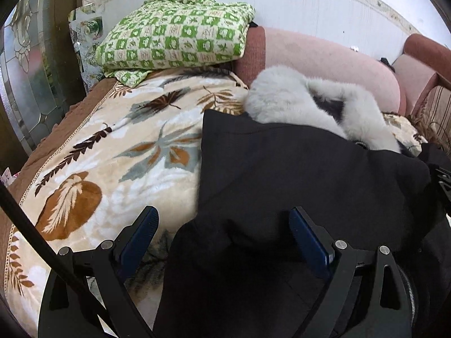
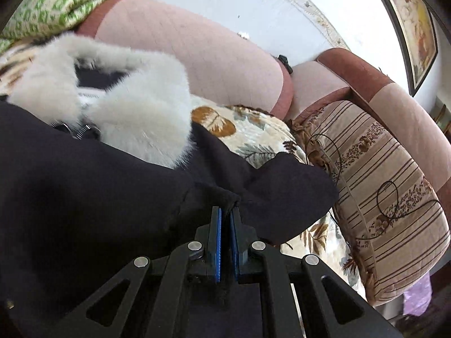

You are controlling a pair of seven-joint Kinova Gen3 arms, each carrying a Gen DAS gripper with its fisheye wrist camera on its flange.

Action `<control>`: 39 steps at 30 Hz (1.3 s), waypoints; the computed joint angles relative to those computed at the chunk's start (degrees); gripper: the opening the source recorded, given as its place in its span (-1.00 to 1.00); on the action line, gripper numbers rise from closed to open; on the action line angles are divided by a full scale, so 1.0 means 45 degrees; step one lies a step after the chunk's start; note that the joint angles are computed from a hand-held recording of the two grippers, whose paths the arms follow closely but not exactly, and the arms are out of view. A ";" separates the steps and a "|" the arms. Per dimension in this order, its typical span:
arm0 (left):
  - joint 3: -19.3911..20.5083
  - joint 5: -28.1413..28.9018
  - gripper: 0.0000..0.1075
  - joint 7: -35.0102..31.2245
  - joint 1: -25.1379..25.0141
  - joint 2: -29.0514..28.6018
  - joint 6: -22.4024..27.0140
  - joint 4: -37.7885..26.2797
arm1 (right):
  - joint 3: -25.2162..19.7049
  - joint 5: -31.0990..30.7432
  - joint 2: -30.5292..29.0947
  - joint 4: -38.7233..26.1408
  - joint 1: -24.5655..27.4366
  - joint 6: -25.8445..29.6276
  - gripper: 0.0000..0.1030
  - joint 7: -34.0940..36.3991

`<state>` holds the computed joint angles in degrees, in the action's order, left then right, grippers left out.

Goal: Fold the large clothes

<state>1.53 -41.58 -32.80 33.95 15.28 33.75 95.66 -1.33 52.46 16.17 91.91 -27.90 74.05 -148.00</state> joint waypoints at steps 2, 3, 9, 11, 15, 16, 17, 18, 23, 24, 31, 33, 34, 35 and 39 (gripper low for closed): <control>-0.0382 0.0333 0.73 -0.0342 0.0292 0.0144 -0.0037 -0.0090 | 0.0082 -0.0077 0.0338 -0.0066 0.0185 -0.0160 -0.88 0.0169; -0.0927 0.0700 0.73 -0.0667 0.0716 0.0225 -0.0070 -0.0174 | 0.0153 -0.0177 0.0629 -0.0167 0.0328 -0.0275 -0.88 0.0359; -0.3527 0.2293 0.73 -0.1896 0.2732 0.0735 -0.0339 -0.0463 | 0.0595 -0.0907 0.1959 -0.0569 0.0477 -0.0627 -0.88 0.1024; -0.3613 0.2396 0.73 -0.2008 0.2800 0.0832 -0.0264 -0.0543 | 0.0768 -0.0771 0.2166 -0.0592 0.0259 -0.0568 -0.85 0.0984; -0.3995 0.2436 0.73 -0.2024 0.3161 0.0920 -0.0248 -0.0564 | 0.0940 -0.0730 0.2315 -0.0603 0.0111 -0.0553 -0.84 0.1065; -0.3912 0.2166 0.73 -0.1809 0.3140 0.0885 -0.0279 -0.0493 | 0.0963 -0.0726 0.2322 -0.0595 0.0108 -0.0584 -0.84 0.1086; -0.3838 0.1842 0.73 -0.1510 0.3165 0.0846 -0.0214 -0.0462 | 0.0970 -0.0741 0.2302 -0.0594 0.0101 -0.0581 -0.84 0.1155; -0.3557 0.1330 0.73 -0.1098 0.3050 0.0762 -0.0120 -0.0402 | 0.0974 -0.0754 0.2257 -0.0600 0.0105 -0.0601 -0.84 0.1214; -0.1360 0.0297 0.73 -0.0922 0.1738 0.0320 0.1190 -0.0668 | 0.0813 -0.0747 0.0339 0.0503 0.0320 -0.1674 0.02 0.0354; -0.0770 0.0622 0.73 -0.1440 0.1246 0.0186 0.1374 -0.0770 | 0.0750 -0.0631 -0.0231 0.0882 0.0397 -0.1921 0.23 -0.0057; 0.3359 0.4154 0.73 -0.5063 -0.2473 -0.0126 0.2490 -0.1510 | -0.0020 0.0767 -0.2322 0.2506 0.1248 -0.1685 0.70 -0.1382; 0.4538 0.5190 0.73 -0.5981 -0.3598 0.0033 0.2755 -0.1716 | -0.0110 0.0826 -0.2439 0.2713 0.1714 -0.1472 0.71 -0.1299; 0.5128 0.5708 0.73 -0.6378 -0.4162 0.0116 0.2968 -0.1837 | -0.0122 0.0759 -0.2492 0.2778 0.1957 -0.1492 0.71 -0.1221; 0.5718 0.6226 0.73 -0.6825 -0.4752 0.0198 0.3187 -0.1963 | -0.0070 0.0603 -0.2562 0.2881 0.2260 -0.1599 0.71 -0.1141; 0.6496 0.8297 0.73 -0.8443 -0.5854 0.0403 0.3817 -0.2302 | 0.0396 -0.0529 -0.2868 0.3151 0.3717 -0.2696 0.71 -0.0807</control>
